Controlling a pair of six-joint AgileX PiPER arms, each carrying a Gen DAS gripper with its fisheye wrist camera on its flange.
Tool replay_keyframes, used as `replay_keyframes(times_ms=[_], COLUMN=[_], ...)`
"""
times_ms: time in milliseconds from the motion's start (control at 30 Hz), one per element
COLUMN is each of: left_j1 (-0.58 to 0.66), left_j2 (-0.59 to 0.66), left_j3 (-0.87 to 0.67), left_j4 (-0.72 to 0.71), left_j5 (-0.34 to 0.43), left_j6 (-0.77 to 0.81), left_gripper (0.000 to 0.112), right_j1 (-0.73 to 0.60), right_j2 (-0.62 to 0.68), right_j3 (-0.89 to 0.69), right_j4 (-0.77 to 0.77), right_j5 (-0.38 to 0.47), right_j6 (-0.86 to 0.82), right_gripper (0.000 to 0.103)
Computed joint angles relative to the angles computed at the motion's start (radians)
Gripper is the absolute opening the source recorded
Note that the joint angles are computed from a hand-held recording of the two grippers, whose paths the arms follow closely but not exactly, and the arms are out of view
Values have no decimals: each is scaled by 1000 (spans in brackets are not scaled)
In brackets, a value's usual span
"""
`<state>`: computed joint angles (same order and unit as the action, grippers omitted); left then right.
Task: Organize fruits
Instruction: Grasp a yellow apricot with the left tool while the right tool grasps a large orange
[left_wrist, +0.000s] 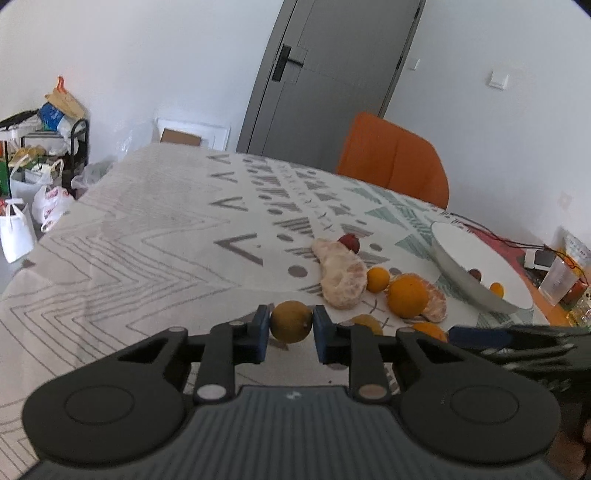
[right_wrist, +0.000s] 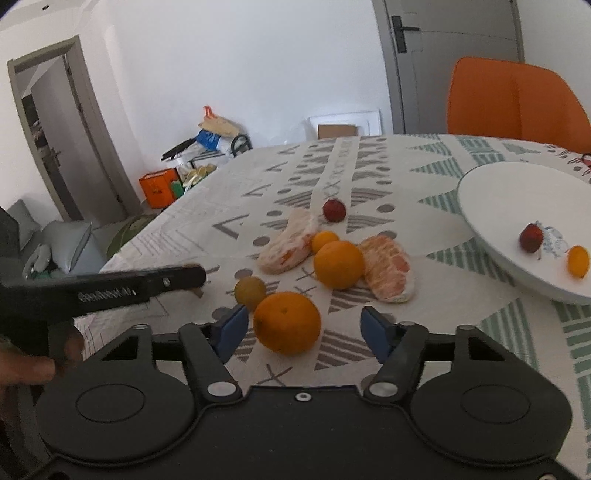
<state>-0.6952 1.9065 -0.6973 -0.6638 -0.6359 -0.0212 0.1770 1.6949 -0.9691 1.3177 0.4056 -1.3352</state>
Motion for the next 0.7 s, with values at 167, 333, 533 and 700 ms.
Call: replay_keyframes(times_ms=[167,333,533,700], left_j1=[-1,-28,-58,-74], left_j2=[-19,-39,-52,-46], left_j3=[9,-12,-51,-95], left_j4=[-5,-96,-123,-113], left_j5=[-12,-18,-13,3], left_j6=[5,101,156,184], left_gripper=[24,24,24,24], right_j1=[28,-18,-65,-104], right_j2=[17,-9,-57,-94], right_j3=[-3,26,50,69], right_j4=[-28,99,178,237], right_j5=[-8,45,56,62], right_j6=[1,-123,-208,-270], right_gripper=[40,39,39,39])
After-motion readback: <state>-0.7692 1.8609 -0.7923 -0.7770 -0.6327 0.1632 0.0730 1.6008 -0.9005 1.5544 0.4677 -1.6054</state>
